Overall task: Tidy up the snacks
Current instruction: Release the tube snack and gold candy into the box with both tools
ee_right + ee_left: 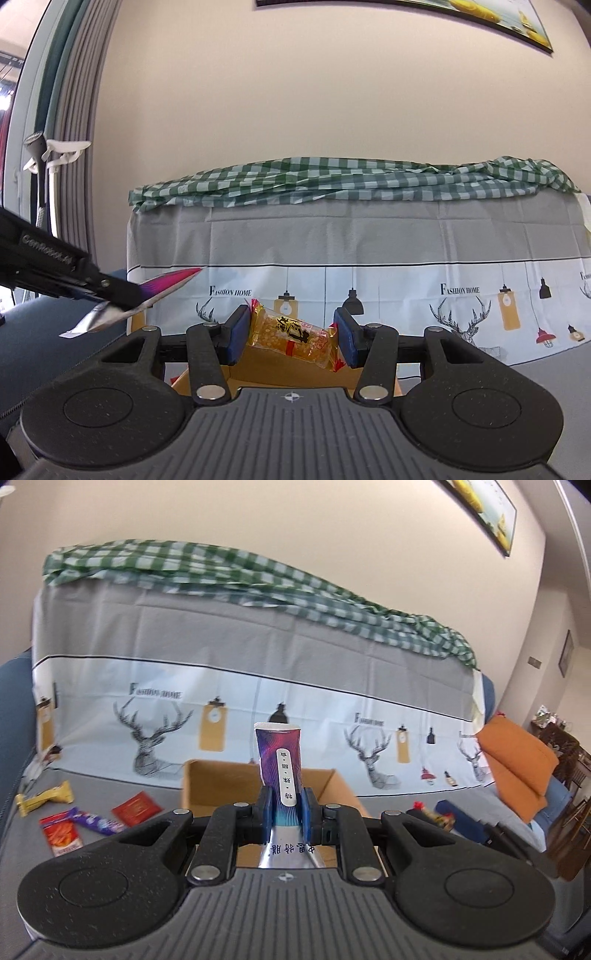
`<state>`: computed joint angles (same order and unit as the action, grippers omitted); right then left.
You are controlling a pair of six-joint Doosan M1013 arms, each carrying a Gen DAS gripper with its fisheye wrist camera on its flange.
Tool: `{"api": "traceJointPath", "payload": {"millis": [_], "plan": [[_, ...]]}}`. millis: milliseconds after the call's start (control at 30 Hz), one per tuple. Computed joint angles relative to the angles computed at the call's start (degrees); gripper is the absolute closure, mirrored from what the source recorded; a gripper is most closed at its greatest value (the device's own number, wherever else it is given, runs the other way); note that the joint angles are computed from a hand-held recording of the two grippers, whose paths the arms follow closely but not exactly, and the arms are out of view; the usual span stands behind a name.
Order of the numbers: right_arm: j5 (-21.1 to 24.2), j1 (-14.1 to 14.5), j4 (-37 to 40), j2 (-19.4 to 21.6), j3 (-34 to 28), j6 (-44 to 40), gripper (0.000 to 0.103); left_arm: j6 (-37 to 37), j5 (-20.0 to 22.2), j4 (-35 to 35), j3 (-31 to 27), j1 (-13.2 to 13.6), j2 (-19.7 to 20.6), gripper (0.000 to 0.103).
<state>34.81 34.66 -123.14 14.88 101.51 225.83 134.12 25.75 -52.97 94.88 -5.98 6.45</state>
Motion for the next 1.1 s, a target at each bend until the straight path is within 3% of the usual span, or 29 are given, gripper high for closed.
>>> {"api": "traceJointPath", "payload": {"millis": [333, 933, 1033, 1100], "plan": [[1.20, -0.19, -0.02, -0.28, 0.59, 2.31, 0.052, 1.96, -0.01, -1.82, -1.43, -2.04, 1.17, 0.086], [1.02, -0.10, 0.93, -0.24, 0.38, 1.78, 0.052, 3.17, 0.42, -3.33, -2.05, -1.93, 1.66, 0.086], [-0.11, -0.21, 3.00, -0.09, -0.23, -0.41, 0.046, 3.46, 1.87, -2.86, -2.46, -1.88, 1.84, 0.084], [0.20, 0.11, 7.22, 0.42, -1.24, -5.17, 0.034, 3.11, 1.75, -2.01, -2.45, -1.93, 1.78, 0.066]]}}
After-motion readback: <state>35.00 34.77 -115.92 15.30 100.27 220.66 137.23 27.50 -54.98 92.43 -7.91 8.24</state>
